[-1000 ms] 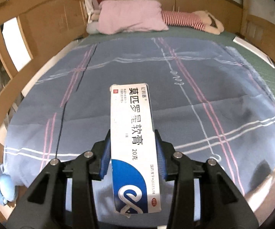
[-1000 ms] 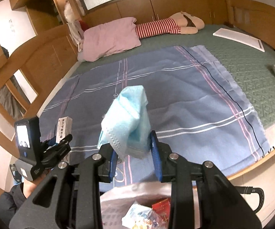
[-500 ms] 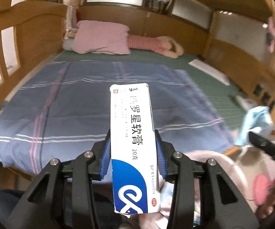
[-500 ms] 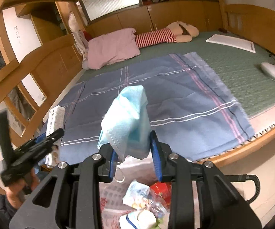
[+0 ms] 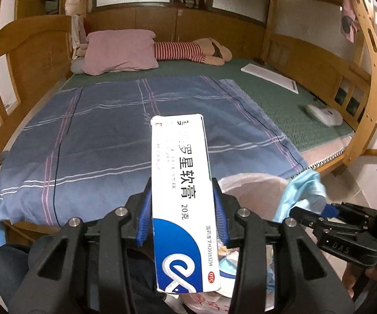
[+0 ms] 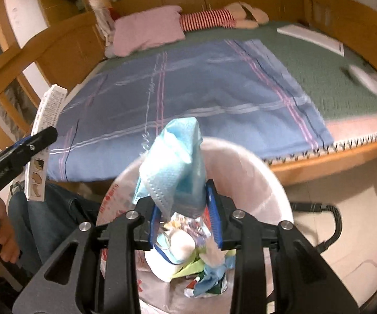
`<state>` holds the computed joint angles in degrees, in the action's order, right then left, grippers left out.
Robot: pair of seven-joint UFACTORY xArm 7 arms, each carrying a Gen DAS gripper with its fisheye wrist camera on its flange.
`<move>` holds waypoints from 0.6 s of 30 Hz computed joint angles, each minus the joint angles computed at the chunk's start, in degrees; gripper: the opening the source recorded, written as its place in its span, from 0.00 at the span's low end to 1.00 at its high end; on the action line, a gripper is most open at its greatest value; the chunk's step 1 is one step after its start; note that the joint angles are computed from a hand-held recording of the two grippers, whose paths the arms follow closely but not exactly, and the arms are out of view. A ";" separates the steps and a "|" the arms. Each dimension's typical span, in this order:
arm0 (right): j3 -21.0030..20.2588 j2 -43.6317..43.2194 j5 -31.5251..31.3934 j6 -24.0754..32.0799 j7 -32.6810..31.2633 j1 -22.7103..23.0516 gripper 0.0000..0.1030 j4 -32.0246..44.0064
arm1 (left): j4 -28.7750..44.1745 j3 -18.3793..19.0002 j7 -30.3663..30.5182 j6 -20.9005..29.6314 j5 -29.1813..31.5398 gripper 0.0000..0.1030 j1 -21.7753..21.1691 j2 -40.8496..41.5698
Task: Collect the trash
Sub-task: 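Carry the mask and medicine box over the basket and open both grippers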
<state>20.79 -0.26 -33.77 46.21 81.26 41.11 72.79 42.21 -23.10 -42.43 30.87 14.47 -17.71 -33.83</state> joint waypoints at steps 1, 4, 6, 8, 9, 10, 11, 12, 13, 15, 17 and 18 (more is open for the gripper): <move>0.07 -0.35 -0.82 0.02 1.11 0.09 0.51 -0.53 | 0.15 0.04 0.40 0.09 -0.11 0.40 -0.36 0.37; 0.72 -4.22 -6.90 0.09 9.98 -0.62 0.70 -3.42 | 0.04 0.41 1.65 -0.15 -0.60 0.40 -1.50 1.15; 2.99 -8.32 -10.63 0.35 17.48 -3.49 0.70 -6.12 | 0.02 0.66 2.75 -0.36 -0.93 0.40 -2.37 1.83; 3.76 -10.36 -12.62 2.53 21.44 -4.12 0.72 -7.09 | -0.05 0.89 4.06 -0.65 -1.72 0.40 -3.83 2.65; 4.78 -11.57 -13.45 4.27 23.36 -4.98 0.73 -7.46 | -0.05 1.01 4.67 -0.72 -2.03 0.40 -4.40 2.98; 5.55 -12.31 -13.73 5.46 24.39 -5.77 0.73 -7.50 | -0.07 0.91 5.07 -0.86 -2.16 0.40 -4.77 3.35; 6.37 -12.32 -13.76 6.33 24.84 -6.33 0.73 -7.02 | -0.16 0.59 5.45 -1.05 -2.16 0.40 -5.24 3.72; 6.99 -12.95 -13.79 7.56 25.68 -6.83 0.73 -7.09 | -0.20 0.35 5.68 -1.28 -2.09 0.40 -5.51 4.08; 7.45 -13.22 -13.59 8.74 25.87 -7.30 0.73 -6.89 | -0.14 0.26 6.32 -1.41 -2.15 0.41 -6.09 4.66; 7.45 -13.44 -12.67 9.65 24.79 -8.19 0.74 -6.26 | 0.13 0.16 7.34 -1.30 -2.34 0.44 -7.07 5.77; 7.41 -14.25 -11.97 9.56 24.36 -8.94 0.76 -6.51 | 0.17 0.27 8.12 -1.21 -2.44 0.50 -7.77 6.26; 7.46 -14.47 -11.62 9.50 23.93 -9.29 0.77 -6.46 | 0.05 0.02 7.93 -1.10 -2.05 0.65 -7.63 5.99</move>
